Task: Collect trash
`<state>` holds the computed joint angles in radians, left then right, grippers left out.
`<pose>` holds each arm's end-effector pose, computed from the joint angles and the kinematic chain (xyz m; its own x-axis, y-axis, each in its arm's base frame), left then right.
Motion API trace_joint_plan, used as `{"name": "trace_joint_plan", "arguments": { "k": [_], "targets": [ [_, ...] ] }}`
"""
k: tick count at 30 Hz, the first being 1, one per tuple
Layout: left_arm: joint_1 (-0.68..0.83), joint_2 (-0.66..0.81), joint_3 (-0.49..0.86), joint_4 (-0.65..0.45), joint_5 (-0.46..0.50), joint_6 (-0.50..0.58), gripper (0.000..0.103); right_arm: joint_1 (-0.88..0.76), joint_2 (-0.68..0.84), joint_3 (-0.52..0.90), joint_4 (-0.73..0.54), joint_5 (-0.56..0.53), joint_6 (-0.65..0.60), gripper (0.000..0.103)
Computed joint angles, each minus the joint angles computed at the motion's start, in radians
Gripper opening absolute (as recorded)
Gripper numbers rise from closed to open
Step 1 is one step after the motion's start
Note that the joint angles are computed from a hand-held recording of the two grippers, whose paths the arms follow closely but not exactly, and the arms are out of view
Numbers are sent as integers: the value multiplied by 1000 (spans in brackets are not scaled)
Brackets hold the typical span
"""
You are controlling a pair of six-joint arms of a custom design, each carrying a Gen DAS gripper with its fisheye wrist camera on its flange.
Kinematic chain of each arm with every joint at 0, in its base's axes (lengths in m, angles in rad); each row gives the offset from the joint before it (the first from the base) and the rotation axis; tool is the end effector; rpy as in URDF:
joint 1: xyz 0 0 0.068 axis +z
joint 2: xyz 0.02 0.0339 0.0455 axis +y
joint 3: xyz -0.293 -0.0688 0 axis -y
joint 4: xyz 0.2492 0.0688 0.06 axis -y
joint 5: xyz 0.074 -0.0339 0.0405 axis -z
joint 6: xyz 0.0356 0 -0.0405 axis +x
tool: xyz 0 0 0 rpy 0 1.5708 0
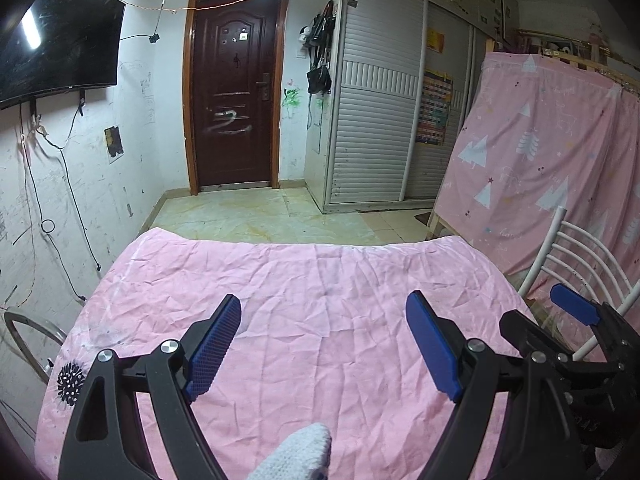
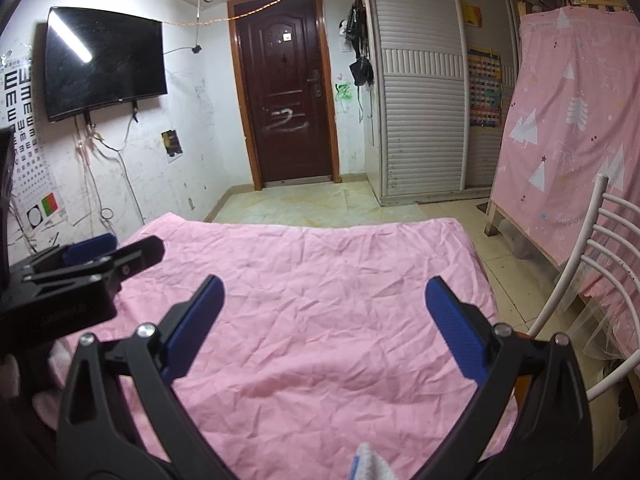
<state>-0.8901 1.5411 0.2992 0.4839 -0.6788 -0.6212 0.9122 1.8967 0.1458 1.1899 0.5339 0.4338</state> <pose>0.1574 -0.1588 0.1200 -0.5369 -0.0569 -0.8418 0.0067 0.9974 -0.0717 0.1470 0.1604 0.0795 -0.4708 -0.0171 -0.8821 -0.2416 0.9641 0.1102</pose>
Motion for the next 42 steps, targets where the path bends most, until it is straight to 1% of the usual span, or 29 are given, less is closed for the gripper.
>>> {"name": "trace_joint_plan", "arguments": {
  "k": [18,42],
  "targets": [
    [20,-25,-19,-14,5,-19,75,40,-8,42,-64,24,5,97],
    [41,-15,-27,-9,27,-38,75,43,-1,48,-65,24,6,97]
  ]
}}
